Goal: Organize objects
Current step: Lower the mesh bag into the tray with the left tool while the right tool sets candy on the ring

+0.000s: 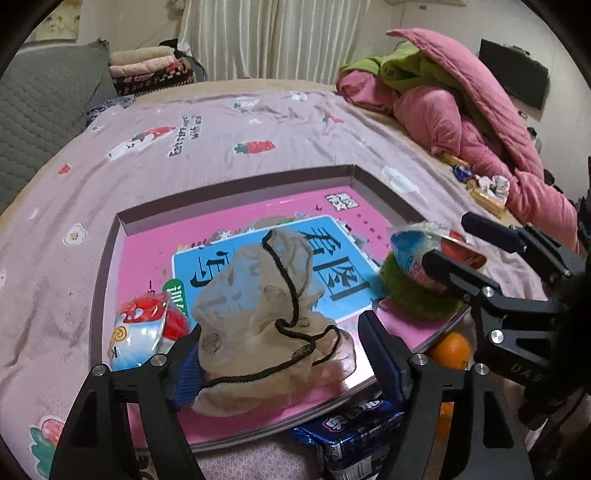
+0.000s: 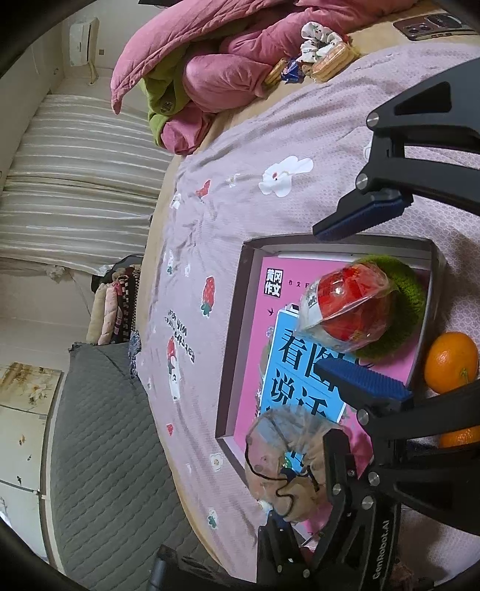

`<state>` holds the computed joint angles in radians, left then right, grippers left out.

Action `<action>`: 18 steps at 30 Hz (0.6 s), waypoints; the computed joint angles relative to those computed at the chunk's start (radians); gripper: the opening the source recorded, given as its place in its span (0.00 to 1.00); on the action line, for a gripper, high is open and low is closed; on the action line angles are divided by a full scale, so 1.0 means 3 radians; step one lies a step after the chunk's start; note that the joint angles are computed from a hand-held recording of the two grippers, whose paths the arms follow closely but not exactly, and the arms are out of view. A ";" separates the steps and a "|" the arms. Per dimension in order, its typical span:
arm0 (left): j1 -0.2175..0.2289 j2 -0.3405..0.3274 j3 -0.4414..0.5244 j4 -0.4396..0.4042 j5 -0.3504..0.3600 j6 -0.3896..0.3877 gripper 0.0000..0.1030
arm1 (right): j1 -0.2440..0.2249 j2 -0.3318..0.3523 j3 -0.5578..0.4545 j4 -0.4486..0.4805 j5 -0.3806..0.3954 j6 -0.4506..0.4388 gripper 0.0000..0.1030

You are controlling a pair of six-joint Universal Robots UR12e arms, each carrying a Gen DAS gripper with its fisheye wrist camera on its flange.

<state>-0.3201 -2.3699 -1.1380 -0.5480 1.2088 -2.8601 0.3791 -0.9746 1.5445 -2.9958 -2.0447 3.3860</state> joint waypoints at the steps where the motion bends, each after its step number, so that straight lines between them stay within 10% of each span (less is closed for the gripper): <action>1: 0.0000 0.0001 -0.0005 0.0023 0.0009 -0.0005 0.76 | -0.0001 0.0000 0.0000 -0.0005 0.0002 0.0000 0.64; 18: 0.0072 0.0077 -0.0147 0.0797 0.0047 -0.0374 0.76 | 0.0014 -0.0007 0.0032 -0.0245 -0.0022 -0.0064 0.69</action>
<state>-0.2984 -2.3469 -1.1820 -0.3090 1.2229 -2.9725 0.3833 -0.9768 1.5540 -3.0694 -2.0514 3.3667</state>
